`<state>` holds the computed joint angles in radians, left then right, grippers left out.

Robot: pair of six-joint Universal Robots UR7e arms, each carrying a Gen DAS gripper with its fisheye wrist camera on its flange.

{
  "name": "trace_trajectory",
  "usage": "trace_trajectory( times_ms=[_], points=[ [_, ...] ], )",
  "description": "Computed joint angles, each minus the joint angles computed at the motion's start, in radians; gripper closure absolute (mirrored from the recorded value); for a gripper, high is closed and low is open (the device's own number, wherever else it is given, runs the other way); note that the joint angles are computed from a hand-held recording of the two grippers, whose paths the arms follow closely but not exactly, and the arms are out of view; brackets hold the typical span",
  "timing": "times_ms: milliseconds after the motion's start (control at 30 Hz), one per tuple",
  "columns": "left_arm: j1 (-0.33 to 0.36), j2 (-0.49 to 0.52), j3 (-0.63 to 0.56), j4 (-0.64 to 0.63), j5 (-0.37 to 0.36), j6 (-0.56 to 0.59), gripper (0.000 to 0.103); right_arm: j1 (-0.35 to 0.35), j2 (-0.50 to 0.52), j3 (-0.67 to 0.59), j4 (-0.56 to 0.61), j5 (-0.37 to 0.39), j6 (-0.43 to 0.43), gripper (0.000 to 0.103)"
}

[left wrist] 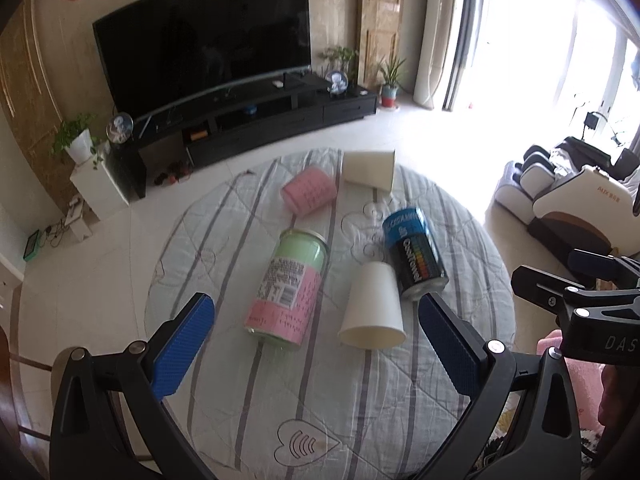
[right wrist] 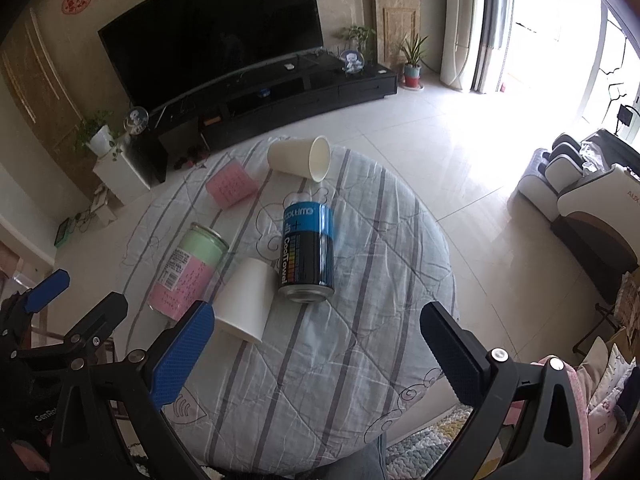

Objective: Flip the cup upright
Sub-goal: 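Move the right gripper to the pink cup lying on its side and grasp it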

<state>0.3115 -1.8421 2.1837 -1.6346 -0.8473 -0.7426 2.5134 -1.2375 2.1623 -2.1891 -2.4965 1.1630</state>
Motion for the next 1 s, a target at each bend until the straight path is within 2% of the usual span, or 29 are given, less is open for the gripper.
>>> trace_trajectory(
  times_ms=[300,667,867,1000],
  points=[
    [0.025,0.021,0.015,0.03,-0.055,-0.029,0.0,-0.043,-0.002,0.029,-0.031,0.09,-0.03,0.0],
    [0.064,0.065,-0.001,0.011,-0.078,-0.017,0.0,-0.089,-0.018,0.047,-0.067,0.108,-0.065,0.0],
    [0.099,0.089,-0.018,-0.007,-0.082,-0.024,0.0,-0.127,-0.024,0.049,-0.12,0.1,-0.139,0.0],
    [0.126,0.116,-0.035,-0.023,-0.074,-0.038,0.0,-0.159,-0.016,0.036,-0.186,0.103,-0.251,0.0]
  ],
)
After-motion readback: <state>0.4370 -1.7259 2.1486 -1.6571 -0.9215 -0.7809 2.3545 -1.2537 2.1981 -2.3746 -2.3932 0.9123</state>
